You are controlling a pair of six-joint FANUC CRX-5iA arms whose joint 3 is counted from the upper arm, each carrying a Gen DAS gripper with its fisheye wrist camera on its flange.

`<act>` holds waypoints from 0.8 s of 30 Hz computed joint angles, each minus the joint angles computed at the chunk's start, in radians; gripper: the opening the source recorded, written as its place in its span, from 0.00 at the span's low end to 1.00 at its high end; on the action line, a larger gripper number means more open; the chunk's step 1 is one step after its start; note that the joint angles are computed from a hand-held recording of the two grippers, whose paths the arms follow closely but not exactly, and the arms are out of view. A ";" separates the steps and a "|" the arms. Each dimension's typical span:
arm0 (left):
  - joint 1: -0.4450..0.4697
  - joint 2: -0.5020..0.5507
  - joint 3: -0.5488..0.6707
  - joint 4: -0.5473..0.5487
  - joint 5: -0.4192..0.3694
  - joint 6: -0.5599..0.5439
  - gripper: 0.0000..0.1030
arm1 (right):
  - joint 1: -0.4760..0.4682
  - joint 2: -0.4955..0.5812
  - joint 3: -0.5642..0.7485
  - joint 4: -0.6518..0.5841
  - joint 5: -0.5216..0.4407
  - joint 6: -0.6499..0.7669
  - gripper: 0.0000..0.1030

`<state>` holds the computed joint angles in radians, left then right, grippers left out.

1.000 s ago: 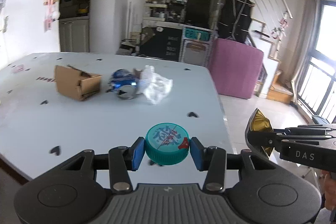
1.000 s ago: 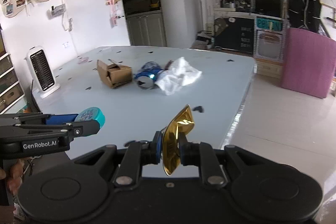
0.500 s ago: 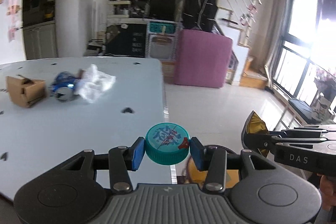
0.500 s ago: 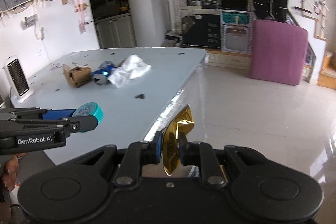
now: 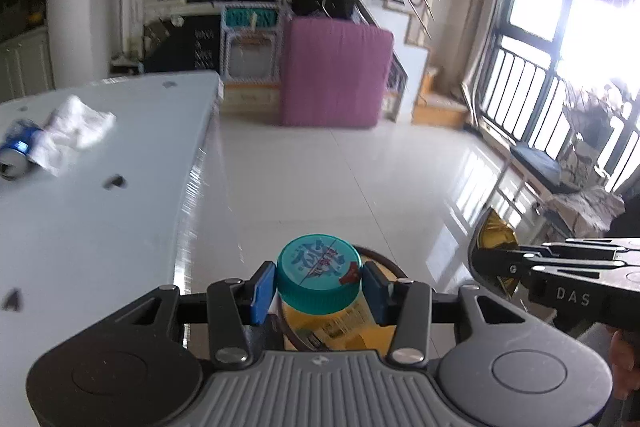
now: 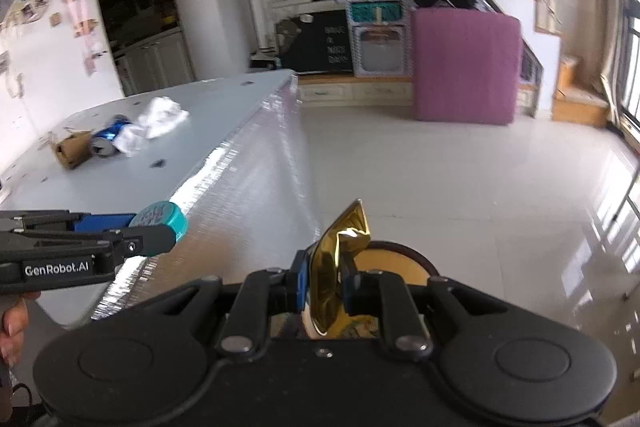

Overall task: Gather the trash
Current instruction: 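Carry the cap and gold wrapper toward the yellow wastebasket, then open both tools over the wastebasket to drop the cap and wrapper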

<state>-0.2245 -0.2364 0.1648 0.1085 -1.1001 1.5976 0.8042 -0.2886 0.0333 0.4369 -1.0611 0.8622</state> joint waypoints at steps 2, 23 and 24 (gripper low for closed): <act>-0.019 0.031 0.006 0.000 -0.010 0.002 0.46 | -0.030 -0.009 -0.019 -0.023 0.005 0.005 0.16; -0.092 0.341 0.003 0.058 -0.035 -0.027 0.47 | -0.281 0.076 -0.092 -0.341 0.027 0.160 0.16; -0.090 0.354 0.007 0.058 -0.035 -0.026 0.47 | -0.287 0.087 -0.086 -0.346 0.027 0.164 0.16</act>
<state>-0.3141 0.1178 0.1721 0.1660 -1.1347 1.5721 0.5171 -0.2019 -0.0532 0.0911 -1.0344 1.0267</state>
